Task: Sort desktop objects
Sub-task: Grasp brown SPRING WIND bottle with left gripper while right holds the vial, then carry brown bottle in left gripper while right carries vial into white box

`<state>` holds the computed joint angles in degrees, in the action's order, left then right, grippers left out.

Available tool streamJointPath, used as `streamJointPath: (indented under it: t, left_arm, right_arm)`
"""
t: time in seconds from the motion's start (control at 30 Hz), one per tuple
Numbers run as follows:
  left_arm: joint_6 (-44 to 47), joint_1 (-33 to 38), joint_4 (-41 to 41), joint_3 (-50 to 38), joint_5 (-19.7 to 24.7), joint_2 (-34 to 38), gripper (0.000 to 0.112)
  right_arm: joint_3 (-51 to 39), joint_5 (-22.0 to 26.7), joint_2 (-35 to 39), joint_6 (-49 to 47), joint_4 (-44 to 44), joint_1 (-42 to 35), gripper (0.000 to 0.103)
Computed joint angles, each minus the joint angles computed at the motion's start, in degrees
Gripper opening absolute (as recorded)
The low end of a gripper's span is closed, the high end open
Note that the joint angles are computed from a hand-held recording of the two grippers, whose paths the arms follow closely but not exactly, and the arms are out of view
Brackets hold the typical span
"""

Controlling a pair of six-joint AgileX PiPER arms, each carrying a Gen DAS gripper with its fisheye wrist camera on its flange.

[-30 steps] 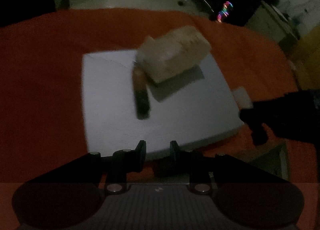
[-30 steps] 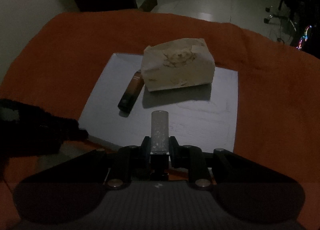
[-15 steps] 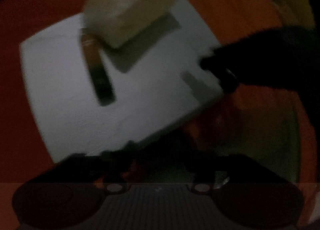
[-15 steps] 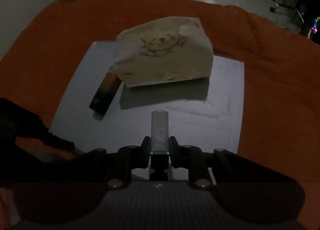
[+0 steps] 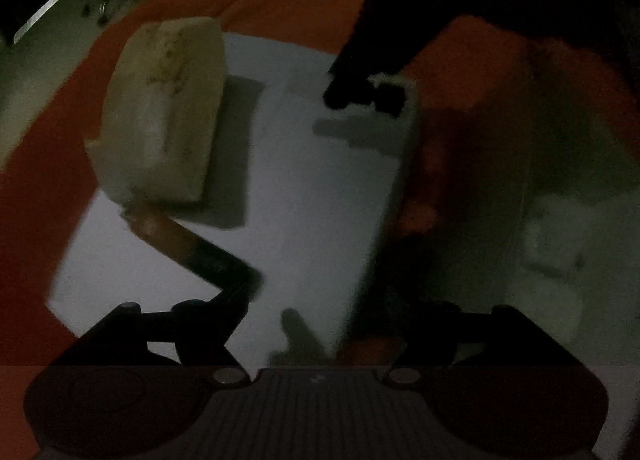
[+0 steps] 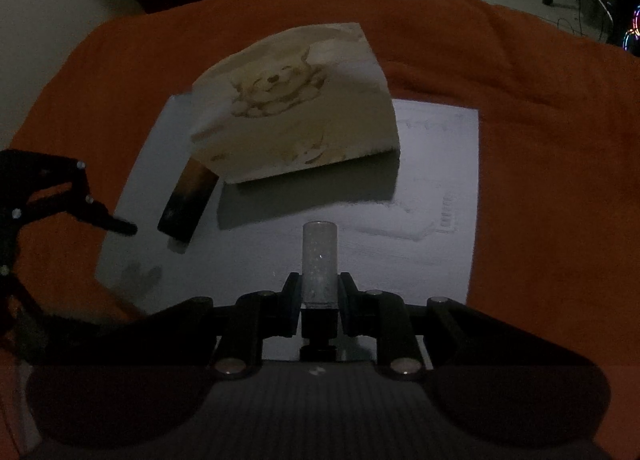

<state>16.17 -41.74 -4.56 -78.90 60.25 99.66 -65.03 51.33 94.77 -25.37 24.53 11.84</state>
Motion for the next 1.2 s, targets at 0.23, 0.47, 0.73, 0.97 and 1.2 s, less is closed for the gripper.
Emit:
streamJointPath:
  t: [0.23, 0.47, 0.73, 0.97, 1.2]
  left_arm:
    - [-18.5, 7.9, -4.0, 1.7, -8.1, -1.0, 0.064]
    - [-39.7, 9.3, -0.8, -2.2, -9.2, 5.8, 0.064]
    - [-49.9, 5.0, 8.0, -1.3, -11.6, 7.3, 0.023]
    - [-53.9, 2.5, 10.3, -1.0, -9.3, 4.4, 0.021]
    - [-56.8, -0.6, 12.3, 0.8, -5.3, -4.6, 0.021]
  right_arm:
    - [-0.9, 0.1, 1.9, -0.7, 1.7, -0.6, 0.022]
    - [-1.7, -0.4, 3.3, 0.7, 1.2, -0.9, 0.022]
    - [0.4, -0.6, 1.6, 0.8, 2.0, -1.7, 0.022]
    - [1.4, 0.7, -1.9, 0.3, 2.7, -2.6, 0.022]
    - [6.4, -2.6, -9.8, 0.8, 2.0, -0.6, 0.022]
